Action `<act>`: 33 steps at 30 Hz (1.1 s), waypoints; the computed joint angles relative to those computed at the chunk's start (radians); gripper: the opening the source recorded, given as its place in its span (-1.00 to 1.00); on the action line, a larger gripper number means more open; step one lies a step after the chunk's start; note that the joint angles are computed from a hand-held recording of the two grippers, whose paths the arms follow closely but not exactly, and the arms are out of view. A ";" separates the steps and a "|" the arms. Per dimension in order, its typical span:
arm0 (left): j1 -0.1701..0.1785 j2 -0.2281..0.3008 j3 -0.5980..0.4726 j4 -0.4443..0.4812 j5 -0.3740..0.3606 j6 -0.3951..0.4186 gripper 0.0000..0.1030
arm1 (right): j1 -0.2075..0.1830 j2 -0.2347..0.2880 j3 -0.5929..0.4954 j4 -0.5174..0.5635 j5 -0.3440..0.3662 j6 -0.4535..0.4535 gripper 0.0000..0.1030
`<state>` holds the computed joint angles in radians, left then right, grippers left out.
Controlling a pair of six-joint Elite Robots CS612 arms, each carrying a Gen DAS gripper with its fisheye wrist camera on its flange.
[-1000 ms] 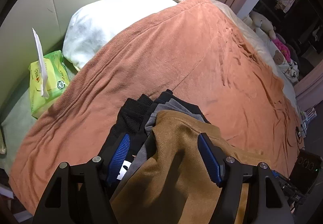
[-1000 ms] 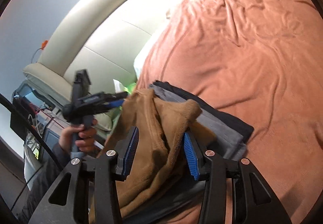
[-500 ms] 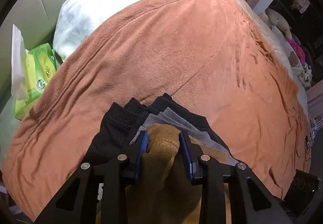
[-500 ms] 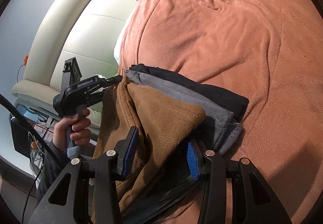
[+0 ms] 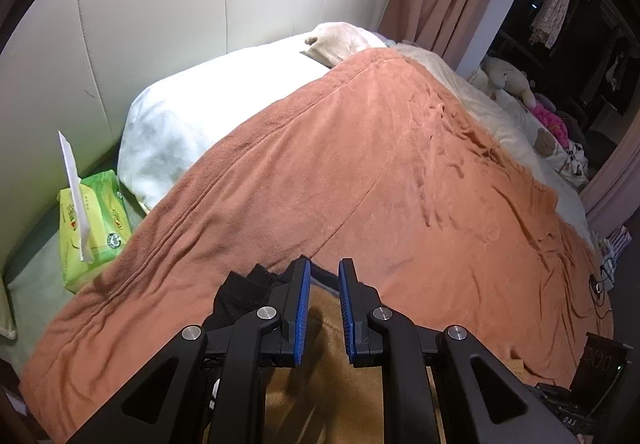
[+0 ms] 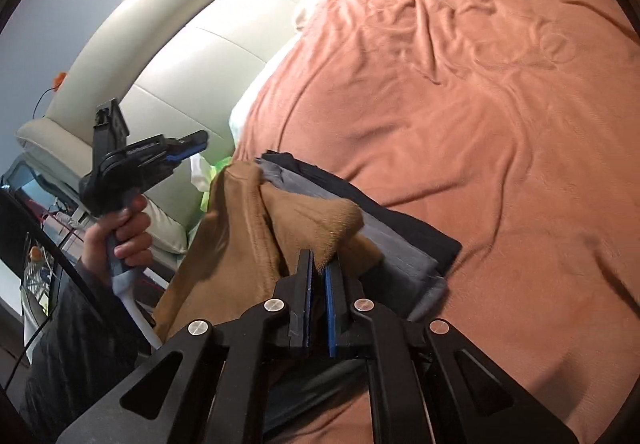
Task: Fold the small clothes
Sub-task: 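Lower the folded shirt onto the grey and black stack with both grippers, then open both grippers and pull them back from the stack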
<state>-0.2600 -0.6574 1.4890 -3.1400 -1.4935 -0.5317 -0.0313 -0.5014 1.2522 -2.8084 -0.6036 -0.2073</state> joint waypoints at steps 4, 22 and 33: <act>-0.010 -0.021 0.031 0.057 0.002 0.034 -0.70 | -0.007 -0.016 0.017 -0.014 -0.033 0.006 -0.94; -0.027 0.062 -0.104 0.329 0.050 0.057 -0.69 | 0.049 -0.061 0.071 0.075 -0.092 -0.184 -0.58; -0.024 0.039 -0.094 0.375 0.039 0.005 -0.60 | 0.050 -0.058 0.070 0.120 -0.156 -0.196 -0.76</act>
<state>-0.2838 -0.6186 1.3947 -2.7652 -1.4545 -0.5263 0.0188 -0.5592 1.3221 -2.6888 -0.7598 -0.4034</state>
